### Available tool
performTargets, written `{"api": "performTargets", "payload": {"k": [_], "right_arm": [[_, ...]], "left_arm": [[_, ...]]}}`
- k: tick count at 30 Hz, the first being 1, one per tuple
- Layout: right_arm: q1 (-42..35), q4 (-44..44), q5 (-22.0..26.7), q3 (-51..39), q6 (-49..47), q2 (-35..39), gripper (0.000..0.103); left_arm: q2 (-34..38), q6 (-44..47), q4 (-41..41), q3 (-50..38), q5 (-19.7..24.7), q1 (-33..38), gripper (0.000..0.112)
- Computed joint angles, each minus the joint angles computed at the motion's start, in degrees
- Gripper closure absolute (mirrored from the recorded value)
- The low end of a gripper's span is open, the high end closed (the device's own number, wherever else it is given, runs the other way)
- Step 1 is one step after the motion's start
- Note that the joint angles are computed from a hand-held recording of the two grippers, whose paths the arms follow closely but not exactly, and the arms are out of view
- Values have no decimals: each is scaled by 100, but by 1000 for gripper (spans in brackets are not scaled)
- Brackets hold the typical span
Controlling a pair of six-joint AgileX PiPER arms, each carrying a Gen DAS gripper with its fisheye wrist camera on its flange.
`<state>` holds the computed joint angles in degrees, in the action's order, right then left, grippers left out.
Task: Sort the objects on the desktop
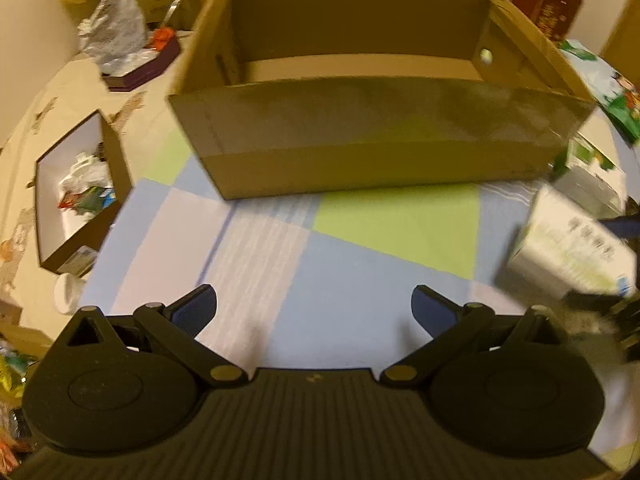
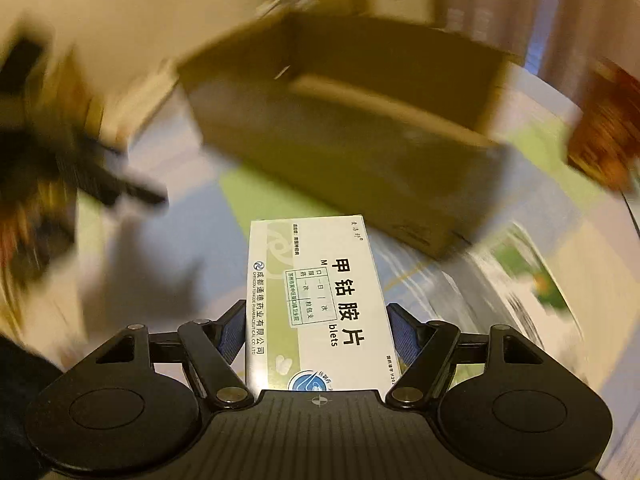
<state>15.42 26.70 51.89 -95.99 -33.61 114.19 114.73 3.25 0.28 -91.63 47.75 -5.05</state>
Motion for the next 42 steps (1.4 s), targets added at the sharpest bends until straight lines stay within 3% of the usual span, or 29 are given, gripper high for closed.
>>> {"api": "performTargets", "payload": {"k": [5, 13, 19, 25, 32, 34, 36, 42], "right_arm": [[-960, 422, -280, 1153, 920, -1135, 32], [-2060, 458, -597, 2581, 1896, -2641, 31], [-2355, 416, -550, 2986, 2230, -3218, 31], [-2673, 726, -616, 3200, 1820, -3244, 31], [-2837, 1148, -561, 3207, 1278, -2958, 31], [-2842, 1257, -549, 3196, 1121, -2877, 31], [-2836, 1370, -526, 3158, 997, -2770, 31], [-2685, 1554, -545, 3083, 875, -2559, 31]], "left_arm": [[137, 844, -703, -53, 26, -157, 10], [511, 2410, -1930, -345, 160, -963, 15], [1024, 2693, -1979, -860, 128, -1798, 22], [1640, 2177, -1440, -1490, 155, -2156, 39], [1695, 2157, -1170, -1338, -242, -2270, 42], [1660, 2121, -1163, -1337, -220, -2279, 64], [1637, 2070, -1152, -1407, -94, -2262, 78], [1427, 1923, -1112, -1251, 163, -2132, 78]]}}
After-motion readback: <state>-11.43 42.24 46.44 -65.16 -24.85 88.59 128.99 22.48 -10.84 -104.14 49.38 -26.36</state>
